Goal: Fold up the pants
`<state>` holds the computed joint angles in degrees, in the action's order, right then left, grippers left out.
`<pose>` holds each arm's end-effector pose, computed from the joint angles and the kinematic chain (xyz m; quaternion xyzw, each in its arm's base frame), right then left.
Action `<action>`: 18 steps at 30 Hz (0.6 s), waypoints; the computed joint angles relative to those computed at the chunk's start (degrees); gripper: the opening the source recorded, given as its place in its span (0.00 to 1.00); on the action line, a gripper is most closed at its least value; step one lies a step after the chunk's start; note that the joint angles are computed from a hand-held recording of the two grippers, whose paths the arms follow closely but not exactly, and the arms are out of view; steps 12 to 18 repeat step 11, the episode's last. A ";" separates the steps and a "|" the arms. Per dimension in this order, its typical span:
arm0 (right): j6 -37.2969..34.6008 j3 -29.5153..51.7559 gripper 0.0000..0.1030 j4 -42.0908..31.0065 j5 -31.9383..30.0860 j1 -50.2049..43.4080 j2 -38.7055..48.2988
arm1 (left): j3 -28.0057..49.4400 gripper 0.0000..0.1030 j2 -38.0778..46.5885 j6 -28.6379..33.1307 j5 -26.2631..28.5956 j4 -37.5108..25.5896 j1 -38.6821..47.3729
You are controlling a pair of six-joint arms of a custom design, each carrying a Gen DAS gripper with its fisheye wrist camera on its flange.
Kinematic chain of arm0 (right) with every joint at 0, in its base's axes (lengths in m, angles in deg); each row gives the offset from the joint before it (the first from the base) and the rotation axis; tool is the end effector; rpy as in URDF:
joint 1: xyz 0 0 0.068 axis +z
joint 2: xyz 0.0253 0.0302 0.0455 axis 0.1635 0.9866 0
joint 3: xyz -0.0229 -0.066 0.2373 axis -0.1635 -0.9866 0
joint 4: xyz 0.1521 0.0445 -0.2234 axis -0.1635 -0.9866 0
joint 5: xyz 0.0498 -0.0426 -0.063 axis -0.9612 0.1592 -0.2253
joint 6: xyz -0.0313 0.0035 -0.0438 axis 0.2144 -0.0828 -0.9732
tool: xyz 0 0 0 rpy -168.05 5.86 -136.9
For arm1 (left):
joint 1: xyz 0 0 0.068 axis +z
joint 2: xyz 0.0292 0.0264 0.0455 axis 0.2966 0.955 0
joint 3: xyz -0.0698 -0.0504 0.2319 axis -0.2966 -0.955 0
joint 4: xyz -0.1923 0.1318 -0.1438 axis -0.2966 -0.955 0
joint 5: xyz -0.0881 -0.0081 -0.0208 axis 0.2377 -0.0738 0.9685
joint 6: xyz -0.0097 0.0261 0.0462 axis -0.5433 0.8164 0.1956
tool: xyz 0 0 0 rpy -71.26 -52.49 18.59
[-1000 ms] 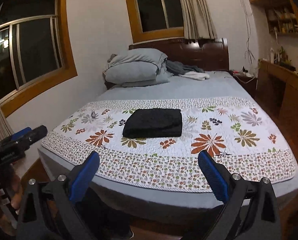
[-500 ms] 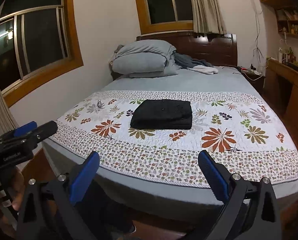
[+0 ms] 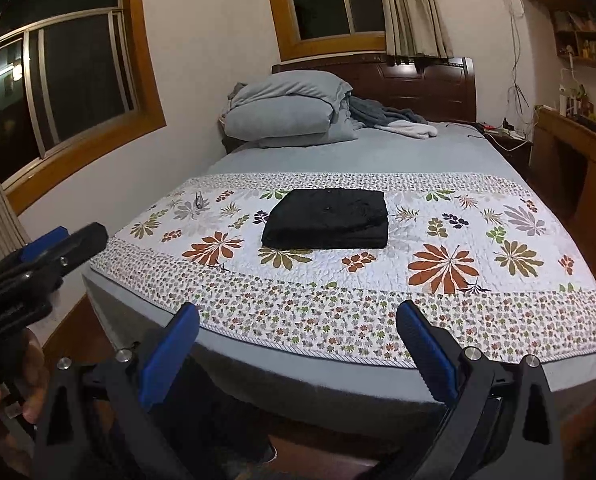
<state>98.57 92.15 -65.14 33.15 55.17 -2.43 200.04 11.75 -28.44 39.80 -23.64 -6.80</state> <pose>0.2095 0.1852 0.4343 0.1161 0.8864 0.0492 0.4455 0.2840 -0.1278 0.4711 0.1763 0.8468 -0.1225 0.4867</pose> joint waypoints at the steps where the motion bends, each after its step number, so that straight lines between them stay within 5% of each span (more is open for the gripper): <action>1: 0.12 -0.26 0.96 0.09 -0.12 -0.12 -0.21 | -0.05 0.97 -0.05 0.20 -0.60 0.07 -0.23; 7: 0.54 -1.34 0.96 0.59 -0.07 -0.32 -1.26 | 5.50 0.97 3.28 -0.19 1.27 -4.98 0.35; 18: 0.64 -1.61 0.96 0.68 0.12 -0.21 -1.55 | 5.25 0.97 3.17 0.25 0.76 -5.07 -0.15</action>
